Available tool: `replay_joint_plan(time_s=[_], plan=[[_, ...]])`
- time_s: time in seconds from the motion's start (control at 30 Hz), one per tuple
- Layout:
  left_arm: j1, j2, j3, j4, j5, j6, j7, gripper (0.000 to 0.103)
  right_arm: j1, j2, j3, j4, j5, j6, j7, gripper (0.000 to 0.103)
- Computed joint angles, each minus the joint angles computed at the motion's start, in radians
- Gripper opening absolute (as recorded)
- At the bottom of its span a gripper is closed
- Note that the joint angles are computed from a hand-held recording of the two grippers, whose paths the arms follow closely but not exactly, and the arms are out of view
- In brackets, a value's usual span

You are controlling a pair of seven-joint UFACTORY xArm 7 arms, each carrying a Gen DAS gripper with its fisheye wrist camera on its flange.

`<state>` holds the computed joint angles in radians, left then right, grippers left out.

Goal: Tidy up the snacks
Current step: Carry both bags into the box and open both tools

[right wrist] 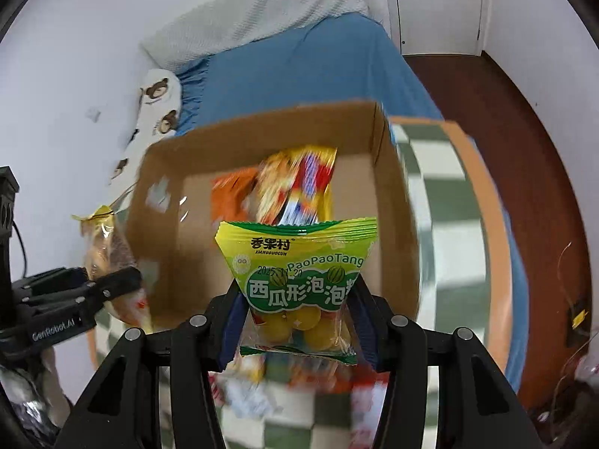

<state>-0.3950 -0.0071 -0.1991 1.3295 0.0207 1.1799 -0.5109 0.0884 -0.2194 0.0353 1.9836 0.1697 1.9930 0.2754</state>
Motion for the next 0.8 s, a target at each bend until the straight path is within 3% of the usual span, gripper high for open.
replay_joint_plan(time_s=[0.3,0.57,0.67,0.7,0.8], plan=[[0.018,0.272,0.051,0.214,0.051,0.09,0.033,0.044,-0.007,0.216,0.005,0.04,-0.083,-0.037,-0.07,0.054],[0.015,0.388,0.065,0.315,0.036,0.133,0.08,0.045,-0.005,0.24,0.006,-0.031,-0.141,-0.067,-0.074,0.055],[0.004,0.378,0.069,0.285,0.048,0.078,0.081,0.054,-0.012,0.246,0.0,-0.047,-0.112,-0.066,-0.078,0.071],[0.005,0.374,0.068,0.274,0.04,0.062,0.076,0.062,-0.012,0.248,0.0,-0.052,-0.112,-0.067,-0.076,0.078],[0.014,0.372,0.06,0.261,-0.011,0.021,0.075,0.086,-0.005,0.241,0.007,-0.071,-0.123,-0.086,-0.08,0.081]])
